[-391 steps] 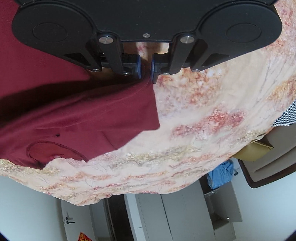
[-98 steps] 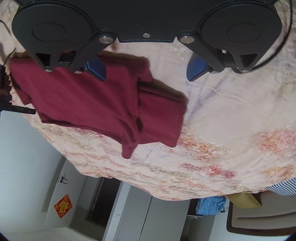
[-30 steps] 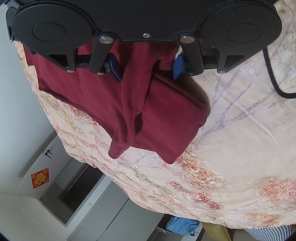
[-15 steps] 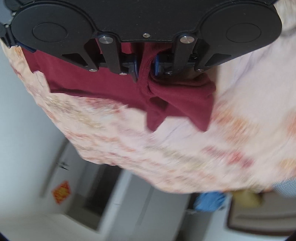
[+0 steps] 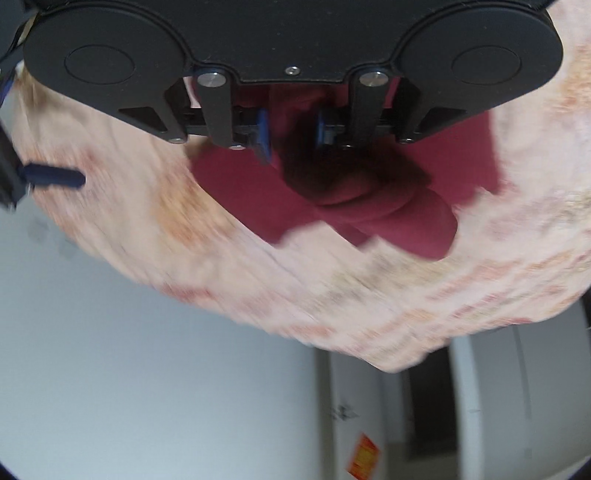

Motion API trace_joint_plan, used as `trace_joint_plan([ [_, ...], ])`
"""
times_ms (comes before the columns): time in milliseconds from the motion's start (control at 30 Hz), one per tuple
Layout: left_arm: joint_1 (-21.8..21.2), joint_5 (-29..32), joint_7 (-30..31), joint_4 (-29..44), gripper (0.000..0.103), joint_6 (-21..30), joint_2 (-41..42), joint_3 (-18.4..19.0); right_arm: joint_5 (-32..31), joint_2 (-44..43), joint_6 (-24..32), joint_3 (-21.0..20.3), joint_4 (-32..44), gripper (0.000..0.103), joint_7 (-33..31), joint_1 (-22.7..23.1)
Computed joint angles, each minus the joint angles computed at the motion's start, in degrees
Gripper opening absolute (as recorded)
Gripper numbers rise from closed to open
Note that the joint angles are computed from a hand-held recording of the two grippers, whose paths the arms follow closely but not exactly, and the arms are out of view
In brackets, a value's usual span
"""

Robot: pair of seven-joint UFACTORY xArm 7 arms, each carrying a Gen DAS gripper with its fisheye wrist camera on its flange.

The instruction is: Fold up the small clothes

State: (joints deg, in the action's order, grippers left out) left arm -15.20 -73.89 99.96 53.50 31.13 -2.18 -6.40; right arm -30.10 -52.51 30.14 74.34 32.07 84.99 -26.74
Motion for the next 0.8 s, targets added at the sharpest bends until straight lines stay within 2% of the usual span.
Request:
trace_joint_plan([
  [33,-0.1,0.4,0.3,-0.7,0.039,0.5,-0.2,-0.1,1.0,0.1,0.6,-0.5,-1.1,0.103,0.6,1.6],
  [100,0.0,-0.6,1.4,-2.0,0.065,1.5,-1.0,0.1,2.1,0.0,1.4,-1.3,-3.1,0.103,2.7,4.6],
  [167,0.4,-1.9,1.4,-2.5,0.074,2.8,-1.8,0.8,1.9,-0.3,1.1,-2.0,-4.9,0.103,5.4,6.6],
  [233,1.1,-1.8,-0.5,-2.3,0.077,4.4,-2.2,1.7,1.3,-0.5,0.6,-2.5,-5.9,0.103,8.2,7.1],
  [267,1.5,-2.2,-1.5,-1.9,0.084,4.8,-2.2,2.1,0.9,-0.5,0.0,-2.7,-6.3,0.103,9.7,7.1],
  [300,1.8,-2.6,-3.0,-1.3,0.092,4.4,-2.2,2.3,0.5,-0.5,-1.0,-3.0,-6.8,0.103,11.2,7.2],
  [367,2.5,-5.6,-4.5,-0.7,0.101,2.1,-2.3,2.7,-0.5,-1.0,-2.9,-3.4,-7.4,0.103,13.9,6.9],
  [467,3.9,-7.9,-8.7,1.4,0.102,-0.7,-1.6,3.4,-2.6,-2.4,-7.6,-4.4,-7.9,0.103,16.5,4.8],
  [567,5.1,-9.5,-11.9,4.0,0.102,-6.8,0.6,3.4,-3.6,-5.0,-14.8,-6.3,-9.0,0.103,18.3,1.9],
  [667,6.5,-5.2,-15.0,6.5,0.102,-12.2,3.2,3.3,-2.3,-6.2,-28.0,-8.3,-10.8,0.103,19.7,-4.7],
  [733,7.9,-3.2,-16.6,7.3,0.102,-11.8,4.5,3.6,-0.1,-6.2,-38.0,-8.1,-11.6,0.103,20.7,-10.7],
  [800,9.4,1.2,-21.1,7.8,0.102,-9.4,5.7,3.8,2.6,-4.9,-47.2,-6.5,-11.3,0.103,20.9,-17.6],
])
